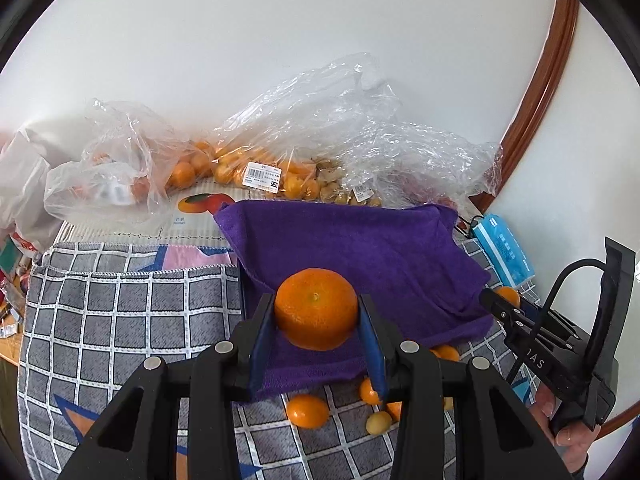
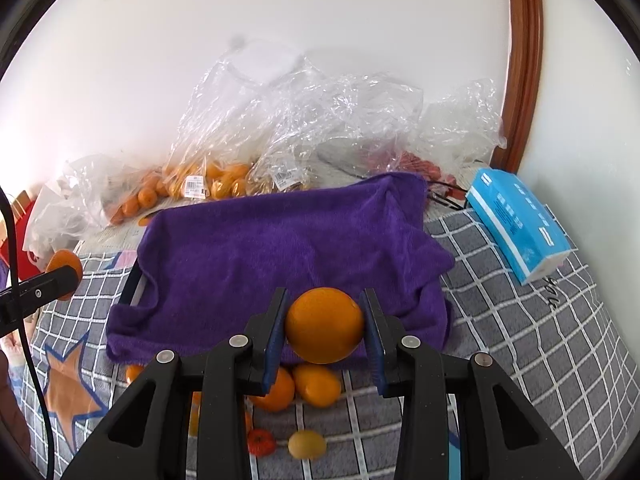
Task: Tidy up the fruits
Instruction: 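Carry both oranges onto the purple towel and open both grippers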
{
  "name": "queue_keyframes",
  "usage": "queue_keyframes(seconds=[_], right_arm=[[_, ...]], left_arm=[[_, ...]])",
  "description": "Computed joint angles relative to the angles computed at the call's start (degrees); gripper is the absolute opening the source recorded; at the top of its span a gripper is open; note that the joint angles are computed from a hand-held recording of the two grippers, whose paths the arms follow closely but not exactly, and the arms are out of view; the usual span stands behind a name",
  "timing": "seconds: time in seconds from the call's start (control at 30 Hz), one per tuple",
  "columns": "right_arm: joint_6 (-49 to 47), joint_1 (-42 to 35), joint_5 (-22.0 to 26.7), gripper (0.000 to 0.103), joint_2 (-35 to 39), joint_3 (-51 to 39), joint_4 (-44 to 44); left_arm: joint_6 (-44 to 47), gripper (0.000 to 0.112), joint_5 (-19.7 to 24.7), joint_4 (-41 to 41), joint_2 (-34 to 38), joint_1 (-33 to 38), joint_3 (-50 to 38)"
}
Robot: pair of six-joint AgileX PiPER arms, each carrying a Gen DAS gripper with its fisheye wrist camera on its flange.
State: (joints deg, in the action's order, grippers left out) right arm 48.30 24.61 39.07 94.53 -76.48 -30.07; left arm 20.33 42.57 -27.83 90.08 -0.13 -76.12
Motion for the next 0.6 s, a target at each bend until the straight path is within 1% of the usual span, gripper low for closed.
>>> queue_keyframes(seconds=[0.33,0.6], right_arm=[[-3.4,-1.9,-2.4,0.036,5.2,-4.2,1.6],[-6.2,-4.1,-4.0,0.036,8.2,-5.9,3.1]], left_arm=[[-2.8,0.038,0.0,2.5,5.7,-1.2,-5.7],[-5.7,0.038,-0.1,4.5,10.6,-2.3,-10.2]])
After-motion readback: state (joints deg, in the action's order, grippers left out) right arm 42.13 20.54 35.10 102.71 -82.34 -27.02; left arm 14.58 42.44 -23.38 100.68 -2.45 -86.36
